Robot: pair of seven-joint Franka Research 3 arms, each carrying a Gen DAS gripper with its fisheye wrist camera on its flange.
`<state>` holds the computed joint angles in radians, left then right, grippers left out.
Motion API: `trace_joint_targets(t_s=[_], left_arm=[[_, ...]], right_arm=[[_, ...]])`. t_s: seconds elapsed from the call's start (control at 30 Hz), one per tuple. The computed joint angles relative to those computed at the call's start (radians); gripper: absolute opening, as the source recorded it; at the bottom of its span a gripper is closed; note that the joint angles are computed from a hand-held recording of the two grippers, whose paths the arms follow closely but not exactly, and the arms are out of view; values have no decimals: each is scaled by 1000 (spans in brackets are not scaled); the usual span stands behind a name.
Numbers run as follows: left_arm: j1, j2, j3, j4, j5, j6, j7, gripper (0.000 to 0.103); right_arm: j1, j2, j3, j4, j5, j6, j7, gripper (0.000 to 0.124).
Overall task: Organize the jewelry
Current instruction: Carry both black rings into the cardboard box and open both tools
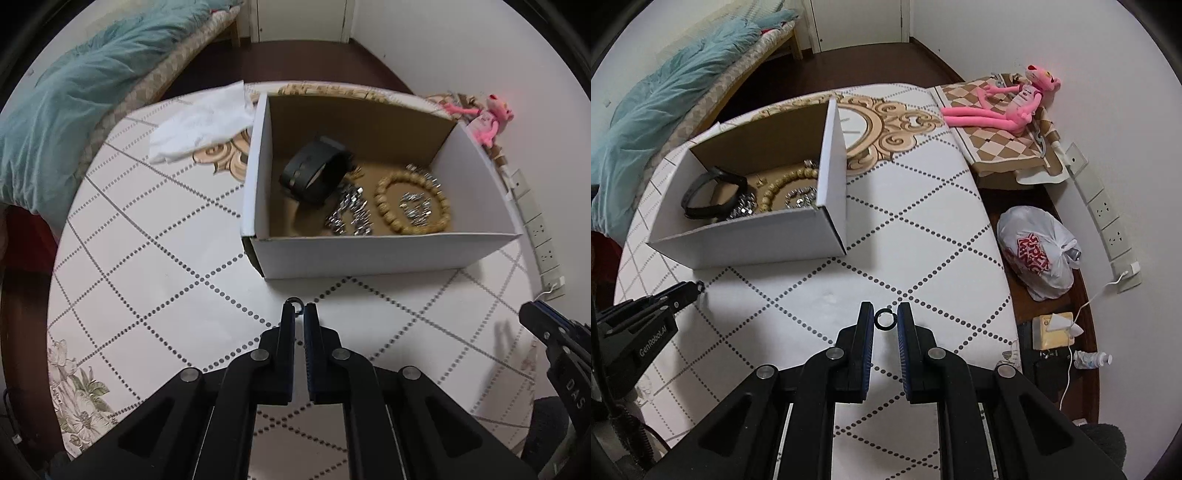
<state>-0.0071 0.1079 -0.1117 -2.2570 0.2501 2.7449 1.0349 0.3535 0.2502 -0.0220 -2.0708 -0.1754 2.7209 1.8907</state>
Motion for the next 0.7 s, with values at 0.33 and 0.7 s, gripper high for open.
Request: trace_joint_targets(t_s=[0.33, 0.7], left_arm=[[2, -121, -4, -67, -178, 62, 151, 2], [15, -71, 21, -86, -426, 30, 235, 17]], right_arm=[[-38, -91, 36, -42, 96, 42, -86, 13], [-48, -72, 49, -36, 179, 46, -109, 13]])
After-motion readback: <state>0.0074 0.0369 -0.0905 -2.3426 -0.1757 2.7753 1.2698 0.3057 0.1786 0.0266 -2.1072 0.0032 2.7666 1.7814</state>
